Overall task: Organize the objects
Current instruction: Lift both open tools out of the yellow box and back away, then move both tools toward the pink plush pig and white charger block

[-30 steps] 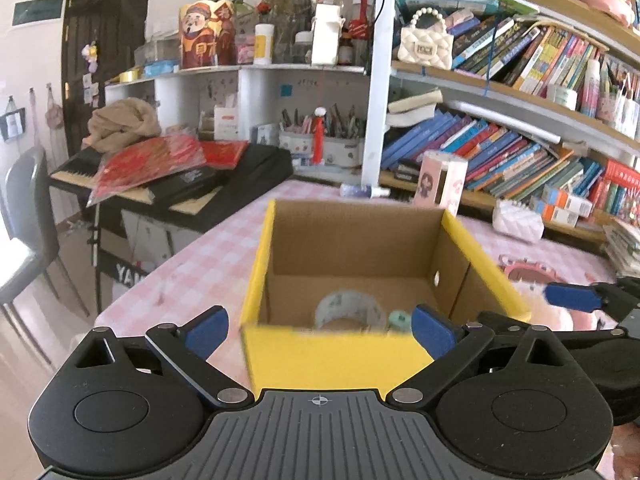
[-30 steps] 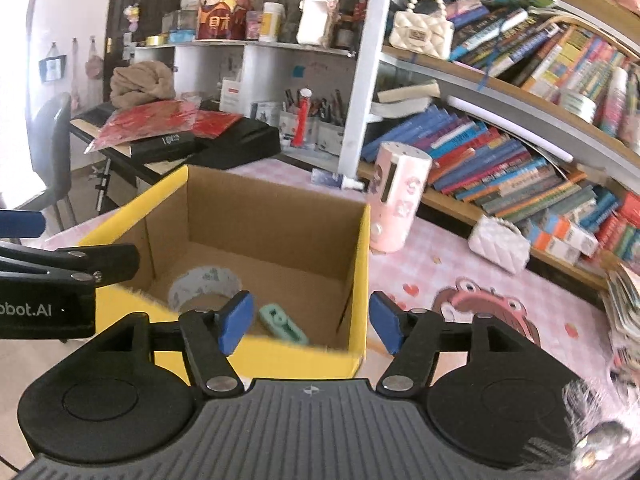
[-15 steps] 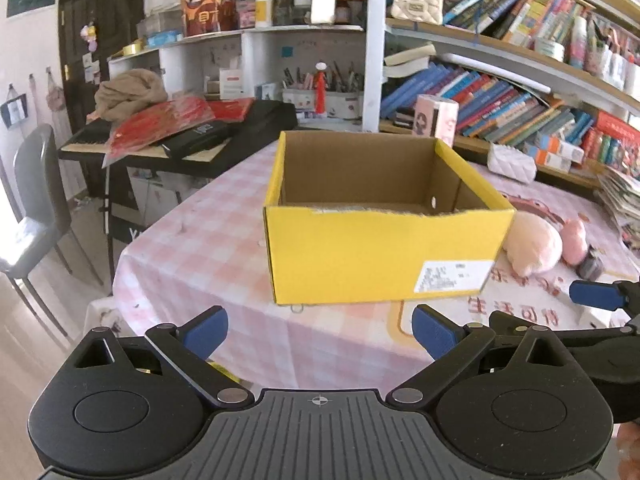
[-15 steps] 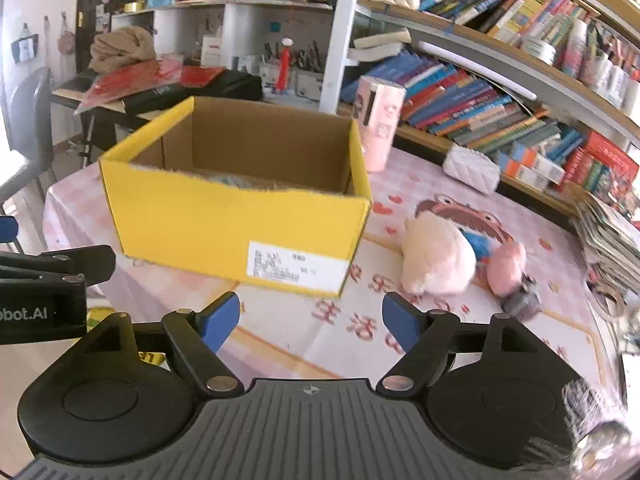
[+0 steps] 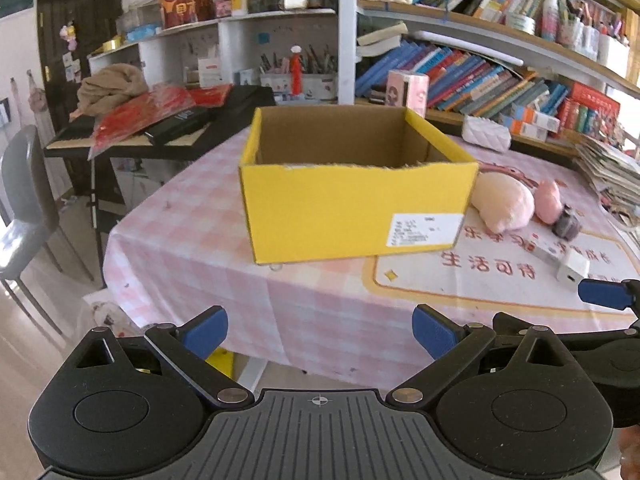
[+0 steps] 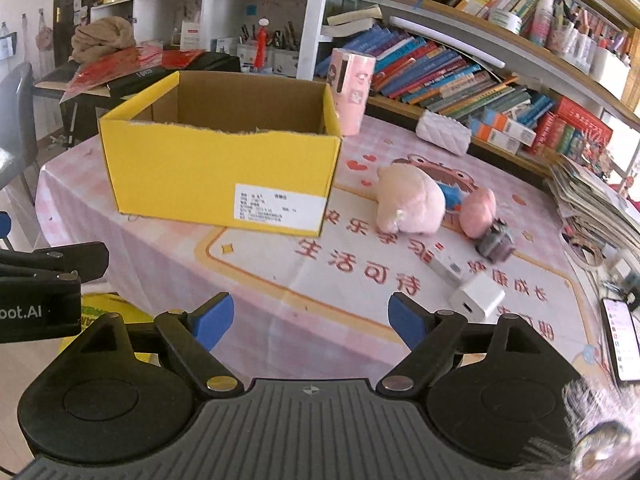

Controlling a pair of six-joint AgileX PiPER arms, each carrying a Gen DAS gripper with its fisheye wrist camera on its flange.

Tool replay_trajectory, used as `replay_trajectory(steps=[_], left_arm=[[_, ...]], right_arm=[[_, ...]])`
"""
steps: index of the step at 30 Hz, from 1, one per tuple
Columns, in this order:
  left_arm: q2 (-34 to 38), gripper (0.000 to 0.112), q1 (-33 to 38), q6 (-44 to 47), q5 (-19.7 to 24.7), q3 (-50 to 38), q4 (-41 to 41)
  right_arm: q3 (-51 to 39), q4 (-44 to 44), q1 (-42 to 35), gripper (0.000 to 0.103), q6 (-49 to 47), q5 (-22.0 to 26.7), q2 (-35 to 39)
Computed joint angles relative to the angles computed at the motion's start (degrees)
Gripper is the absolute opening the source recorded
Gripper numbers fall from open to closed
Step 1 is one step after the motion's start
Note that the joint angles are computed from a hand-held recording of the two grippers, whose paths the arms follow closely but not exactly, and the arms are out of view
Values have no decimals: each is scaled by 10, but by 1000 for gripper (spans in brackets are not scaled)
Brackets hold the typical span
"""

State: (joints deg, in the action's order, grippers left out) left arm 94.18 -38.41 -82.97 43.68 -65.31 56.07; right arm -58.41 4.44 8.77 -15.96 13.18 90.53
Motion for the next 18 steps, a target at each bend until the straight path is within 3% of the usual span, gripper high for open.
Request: replay_trajectory(steps=[18], left_arm=[[49, 100, -28, 98, -52, -51, -60]], right_arm=[[61, -193, -59, 85, 213, 14, -42]])
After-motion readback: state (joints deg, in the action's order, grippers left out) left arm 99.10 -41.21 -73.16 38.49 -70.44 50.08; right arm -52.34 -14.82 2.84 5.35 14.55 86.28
